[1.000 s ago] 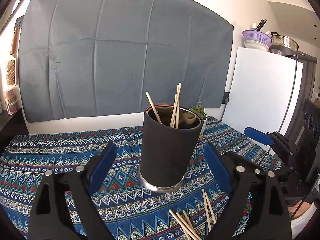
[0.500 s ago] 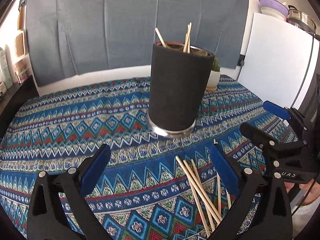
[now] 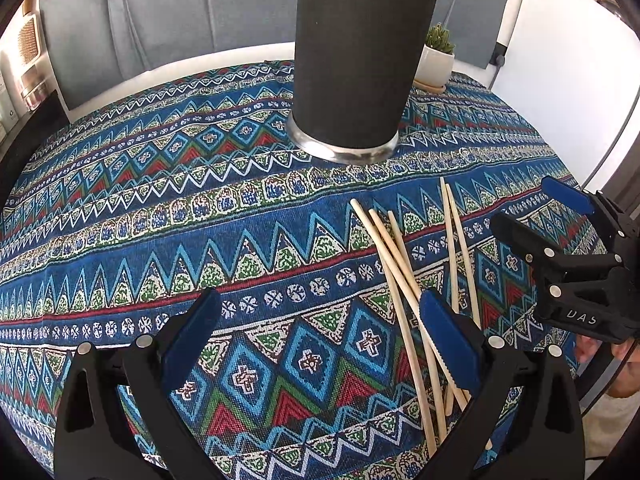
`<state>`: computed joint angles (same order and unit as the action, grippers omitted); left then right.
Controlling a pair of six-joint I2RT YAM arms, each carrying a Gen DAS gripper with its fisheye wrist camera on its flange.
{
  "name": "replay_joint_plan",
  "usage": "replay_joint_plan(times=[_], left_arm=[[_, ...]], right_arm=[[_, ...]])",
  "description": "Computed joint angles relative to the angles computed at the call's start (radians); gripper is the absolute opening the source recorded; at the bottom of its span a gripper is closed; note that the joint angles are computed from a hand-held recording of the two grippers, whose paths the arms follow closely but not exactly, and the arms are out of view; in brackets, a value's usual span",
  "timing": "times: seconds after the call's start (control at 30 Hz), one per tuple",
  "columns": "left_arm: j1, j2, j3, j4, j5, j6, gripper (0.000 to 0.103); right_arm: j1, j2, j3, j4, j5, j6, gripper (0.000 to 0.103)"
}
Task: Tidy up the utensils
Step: 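Move both grippers back toward the remaining chopsticks, then close the left gripper on one chopstick while the right gripper grasps another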
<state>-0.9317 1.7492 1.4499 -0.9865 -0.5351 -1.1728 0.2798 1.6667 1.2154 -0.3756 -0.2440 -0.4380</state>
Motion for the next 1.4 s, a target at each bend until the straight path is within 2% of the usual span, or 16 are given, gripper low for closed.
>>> replay_joint_plan(times=[0.37, 0.7, 0.87, 1.13, 1.4], left_arm=[[0.03, 0.042, 0.0, 0.027, 0.057, 0.048, 0.097], [0.022, 0.074, 0.017, 0.013, 0.017, 0.085, 0.097], [0.013, 0.061, -0.01, 0.045, -0.006, 0.098, 0.098], [0.003, 0.012, -0.078, 0.093, -0.02, 0.134, 0.098], [-0.011, 0.001, -0.084, 0.08, -0.022, 0.128, 0.098]], right_arm=[[0.009, 0.057, 0.045, -0.073, 0.022, 0.012, 0.093], [0.02, 0.107, 0.101, -0.156, 0.011, 0.008, 0.093], [0.029, 0.143, 0.142, -0.202, 0.038, 0.019, 0.095], [0.025, 0.151, 0.15, -0.209, 0.032, 0.015, 0.096], [0.023, 0.157, 0.156, -0.212, 0.027, 0.013, 0.097]])
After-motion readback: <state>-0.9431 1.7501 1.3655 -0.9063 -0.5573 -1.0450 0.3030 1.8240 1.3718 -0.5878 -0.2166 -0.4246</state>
